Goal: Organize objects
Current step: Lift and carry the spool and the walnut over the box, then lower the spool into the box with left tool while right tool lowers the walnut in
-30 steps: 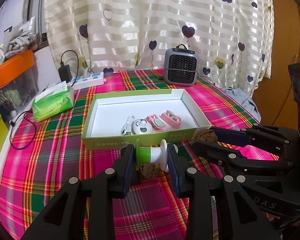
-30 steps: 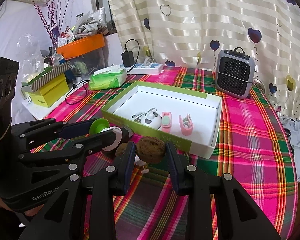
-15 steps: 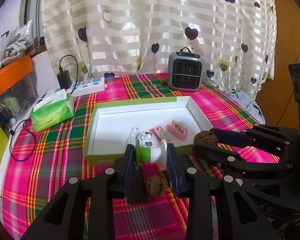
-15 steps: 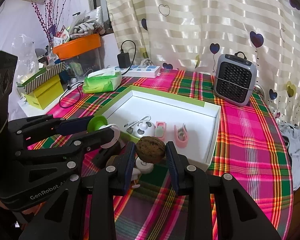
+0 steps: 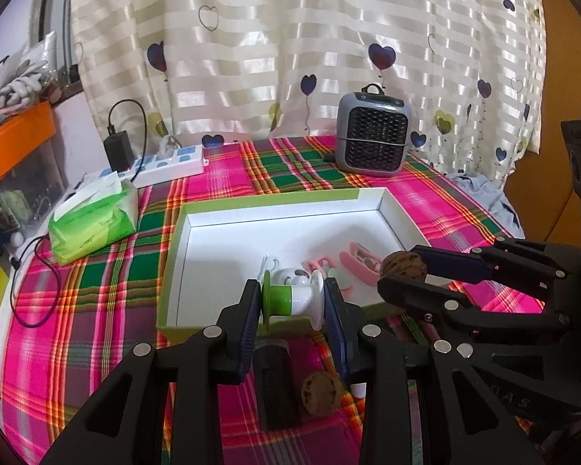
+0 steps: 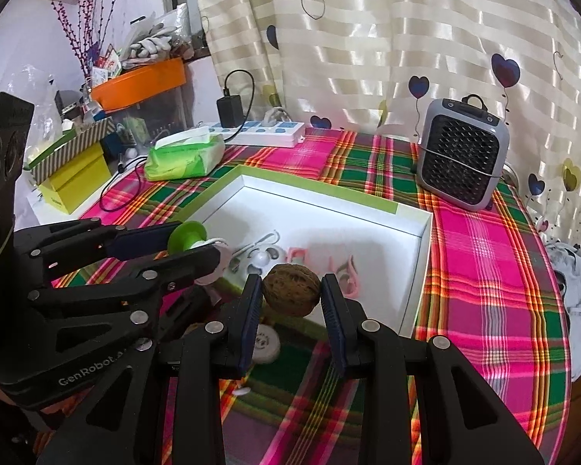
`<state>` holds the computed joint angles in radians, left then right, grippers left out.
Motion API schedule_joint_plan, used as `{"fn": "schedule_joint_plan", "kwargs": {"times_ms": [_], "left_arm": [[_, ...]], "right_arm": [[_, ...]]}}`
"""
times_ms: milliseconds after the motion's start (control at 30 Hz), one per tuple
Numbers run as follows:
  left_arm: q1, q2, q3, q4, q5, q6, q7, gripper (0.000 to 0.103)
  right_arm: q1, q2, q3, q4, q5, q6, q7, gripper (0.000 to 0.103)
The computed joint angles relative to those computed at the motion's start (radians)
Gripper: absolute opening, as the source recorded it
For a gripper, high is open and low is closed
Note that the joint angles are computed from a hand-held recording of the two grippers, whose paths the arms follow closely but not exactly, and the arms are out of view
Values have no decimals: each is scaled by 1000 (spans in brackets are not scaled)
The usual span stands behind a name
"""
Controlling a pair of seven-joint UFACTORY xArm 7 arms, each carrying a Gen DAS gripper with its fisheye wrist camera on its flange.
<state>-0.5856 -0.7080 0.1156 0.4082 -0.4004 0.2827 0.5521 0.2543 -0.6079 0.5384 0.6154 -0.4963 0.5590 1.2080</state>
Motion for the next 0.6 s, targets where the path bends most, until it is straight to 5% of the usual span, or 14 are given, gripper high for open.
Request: {"fn": "schedule_joint_plan", "kwargs": {"times_ms": [600], "left_arm": [[12, 141, 12, 51, -18, -75, 7, 30]], "right_arm": [[-5, 31, -51, -44, 30, -42, -21, 33]]}}
